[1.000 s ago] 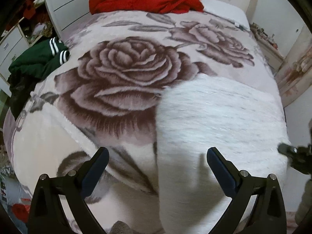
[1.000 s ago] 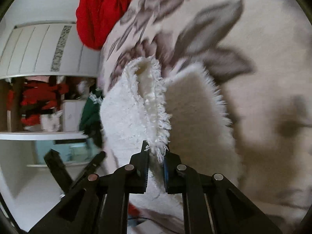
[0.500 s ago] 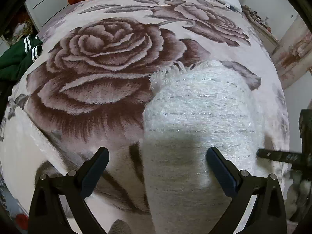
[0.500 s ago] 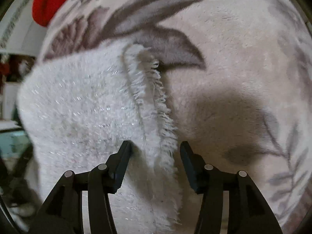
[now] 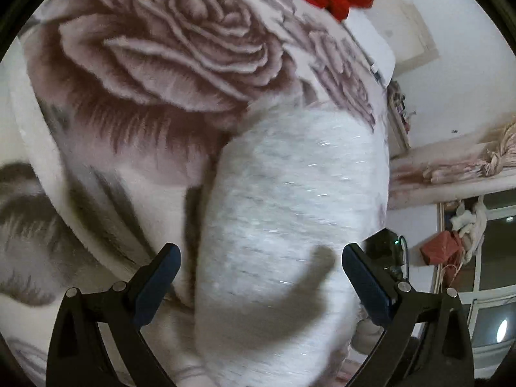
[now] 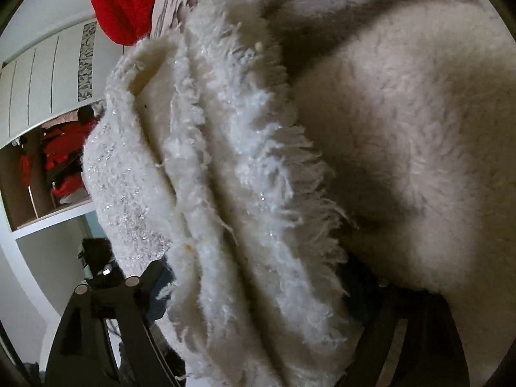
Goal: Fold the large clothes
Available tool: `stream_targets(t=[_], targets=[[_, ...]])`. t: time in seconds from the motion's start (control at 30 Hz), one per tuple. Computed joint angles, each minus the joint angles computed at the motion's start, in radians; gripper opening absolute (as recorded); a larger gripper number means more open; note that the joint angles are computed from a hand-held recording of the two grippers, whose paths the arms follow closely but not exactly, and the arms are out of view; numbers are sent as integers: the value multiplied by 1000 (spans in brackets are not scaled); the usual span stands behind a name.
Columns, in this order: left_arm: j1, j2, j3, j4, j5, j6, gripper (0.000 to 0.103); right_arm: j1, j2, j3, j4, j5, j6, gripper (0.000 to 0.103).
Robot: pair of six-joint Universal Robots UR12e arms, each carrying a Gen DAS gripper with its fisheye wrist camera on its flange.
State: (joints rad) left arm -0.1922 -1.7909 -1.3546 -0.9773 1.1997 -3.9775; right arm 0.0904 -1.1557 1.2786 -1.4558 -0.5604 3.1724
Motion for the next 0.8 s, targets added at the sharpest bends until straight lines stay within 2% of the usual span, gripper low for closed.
stream_targets(t=[0.03, 0.1, 0.13, 0.2, 0.23, 0.3, 0.4, 0.43, 0.53, 0.57, 0.6, 0.63, 0.7, 0.73, 0.77, 0.8], targets=[[-12, -8, 26, -13, 40, 21, 103, -1, -4, 5, -19, -5, 22, 69], [-41, -42, 109, -84, 143, 98, 102, -4, -18, 14, -60, -29, 80, 63], [-51, -64, 146, -122, 172, 140, 102, -3, -23, 16, -71, -41, 94, 62], [-77, -127, 244, -263, 254, 237, 102, 4, -24, 2, -64, -69, 101, 62], [-81, -144, 262, -293, 265, 271, 103, 9, -20, -17, -43, -95, 103, 66], [-70, -153, 247, -292, 234, 276, 103, 24, 3, -84, 12, -188, 84, 76], [-55, -152, 221, -266, 188, 266, 103, 29, 23, -146, 37, -264, 97, 77], [-55, -154, 222, -266, 188, 273, 103, 32, 23, -167, 35, -314, 116, 77], [-57, -146, 209, -252, 193, 278, 103, 51, -4, -211, -70, -516, 168, 77], [-57, -142, 203, -244, 191, 273, 103, 59, -15, -223, -106, -562, 181, 77], [-58, -144, 204, -242, 195, 273, 103, 62, -18, -236, -133, -568, 193, 77], [-61, -144, 205, -240, 200, 272, 103, 62, -17, -257, -153, -531, 200, 76], [-60, -141, 202, -237, 193, 262, 103, 62, 25, -338, -92, -392, 181, 58], [-57, -142, 201, -232, 186, 256, 103, 71, 58, -390, -39, -323, 175, 39], [-55, -142, 199, -227, 180, 249, 103, 86, 90, -433, -4, -269, 178, 34], [-52, -138, 194, -224, 173, 242, 103, 94, 95, -444, 39, -257, 161, 33]])
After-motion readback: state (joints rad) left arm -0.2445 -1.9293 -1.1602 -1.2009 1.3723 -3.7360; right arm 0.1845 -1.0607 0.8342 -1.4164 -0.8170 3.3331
